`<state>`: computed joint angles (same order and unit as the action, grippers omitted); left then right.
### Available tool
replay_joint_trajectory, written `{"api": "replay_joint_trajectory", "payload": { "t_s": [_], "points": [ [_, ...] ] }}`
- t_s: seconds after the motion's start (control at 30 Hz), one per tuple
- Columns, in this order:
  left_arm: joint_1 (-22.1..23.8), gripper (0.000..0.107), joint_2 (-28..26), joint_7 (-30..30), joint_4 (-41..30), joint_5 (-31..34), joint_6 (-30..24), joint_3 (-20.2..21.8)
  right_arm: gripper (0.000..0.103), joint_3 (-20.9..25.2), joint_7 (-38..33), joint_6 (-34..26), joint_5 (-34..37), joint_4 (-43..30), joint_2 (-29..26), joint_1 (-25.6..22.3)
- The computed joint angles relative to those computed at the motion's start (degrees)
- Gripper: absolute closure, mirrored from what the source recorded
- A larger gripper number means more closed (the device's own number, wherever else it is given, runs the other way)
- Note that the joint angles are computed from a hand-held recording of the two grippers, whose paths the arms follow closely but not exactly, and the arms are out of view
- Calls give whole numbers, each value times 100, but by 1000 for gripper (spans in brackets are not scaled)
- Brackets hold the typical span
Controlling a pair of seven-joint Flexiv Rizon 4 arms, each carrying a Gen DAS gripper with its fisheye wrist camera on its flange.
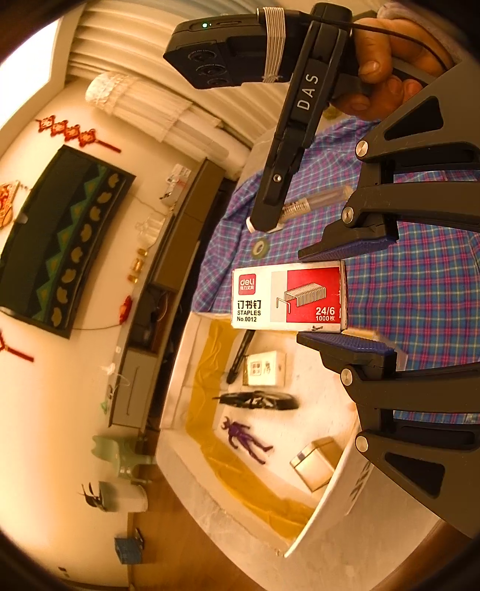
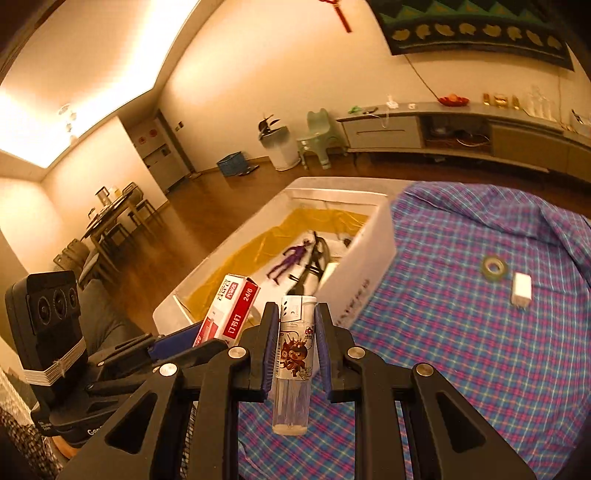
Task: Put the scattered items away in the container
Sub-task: 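Carry the staple box in the left tool while the right tool carries the lighter toward the box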
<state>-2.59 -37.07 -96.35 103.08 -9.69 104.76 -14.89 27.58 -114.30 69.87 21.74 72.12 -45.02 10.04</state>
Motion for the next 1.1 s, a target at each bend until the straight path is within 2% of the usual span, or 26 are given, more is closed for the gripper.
{"api": "replay_joint_trajectory", "payload": {
  "t_s": [0.17, 0.7, 1.1],
  "points": [
    [282, 68, 62, -101, 145, 79, 132, -166, 82, -39, 30, -81, -101, -182, -60, 170],
    [768, 68, 127, -390, 358, 280, 232, -269, 82, -219, 80, -393, -392, -737, -264, 665],
    [1464, 68, 73, -493, 364, 434, 69, -642, 82, -453, 197, -763, -642, -1321, -625, 1014]
  ]
}}
